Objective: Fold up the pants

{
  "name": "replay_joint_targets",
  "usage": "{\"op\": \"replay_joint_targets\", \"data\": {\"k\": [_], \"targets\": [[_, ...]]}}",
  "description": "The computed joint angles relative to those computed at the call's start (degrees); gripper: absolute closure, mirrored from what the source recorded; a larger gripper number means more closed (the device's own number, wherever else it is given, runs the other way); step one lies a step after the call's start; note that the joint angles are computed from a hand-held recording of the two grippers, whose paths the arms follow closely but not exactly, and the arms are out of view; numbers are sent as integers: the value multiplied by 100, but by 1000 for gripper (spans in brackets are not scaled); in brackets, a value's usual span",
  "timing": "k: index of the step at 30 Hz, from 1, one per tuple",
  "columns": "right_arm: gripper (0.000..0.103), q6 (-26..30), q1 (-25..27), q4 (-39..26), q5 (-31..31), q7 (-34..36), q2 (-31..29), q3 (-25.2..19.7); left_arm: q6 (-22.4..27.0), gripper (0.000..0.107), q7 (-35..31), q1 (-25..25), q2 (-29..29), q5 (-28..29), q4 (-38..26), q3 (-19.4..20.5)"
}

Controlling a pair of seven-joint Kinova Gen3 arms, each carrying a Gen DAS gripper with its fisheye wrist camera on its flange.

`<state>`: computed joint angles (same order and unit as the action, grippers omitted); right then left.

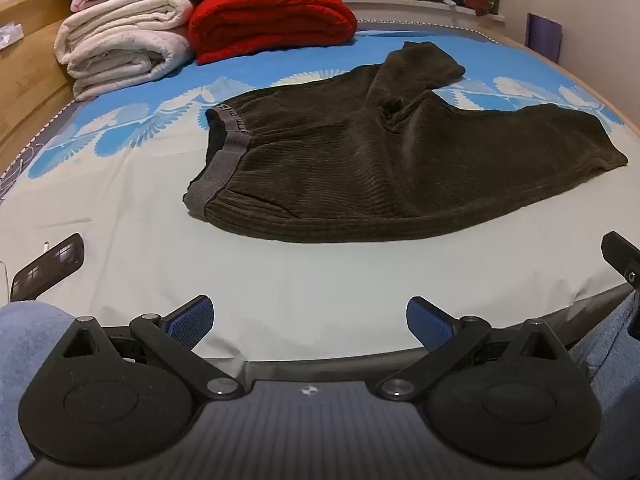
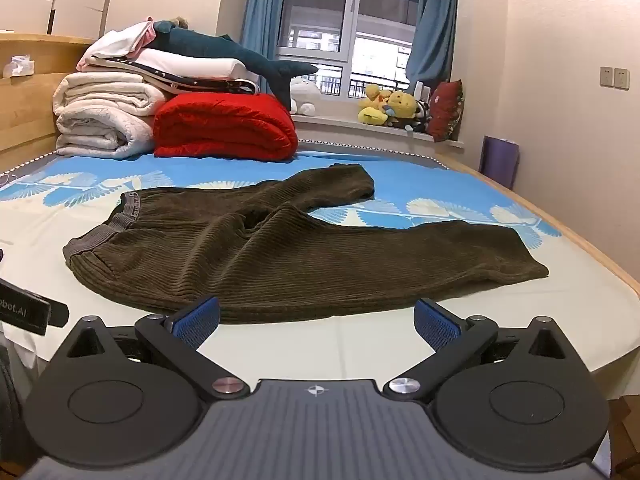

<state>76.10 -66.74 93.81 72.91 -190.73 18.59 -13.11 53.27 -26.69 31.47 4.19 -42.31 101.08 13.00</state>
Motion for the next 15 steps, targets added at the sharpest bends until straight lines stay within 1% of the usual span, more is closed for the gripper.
{"op": "replay_joint_targets", "data": {"k": [2,3,4,6,7,9,10,15], "targets": [[1,-4,-2,-3,-23,-3,-2,-8,33,5,-31,-12,-18,34,-9,-9],[1,4,-10,-8,-33,-4,1,-11,89,5,-87,22,100,-12,-77,45],[1,11,-21,-10,-38,-11,4,-14,161,5,-51,162,148,-143,-98,54],[1,-127,83,2,-56,46,-40,9,161,5,53,224,114,-219,-33,74],[1,-140,93,-10,-68,65,-40,6,184,5,45,252,143,-204,-57,77],[1,-68,34,37,-90,-21,-74,-20,45,5,-98,178,83,-42,-13,14],[1,-130,75,77,-115,-46,-121,-25,51,5,-155,148,83,39,-72,2],[1,-182,114,53,-145,-11,-117,-45,73,5,-117,165,73,10,-86,5]]}}
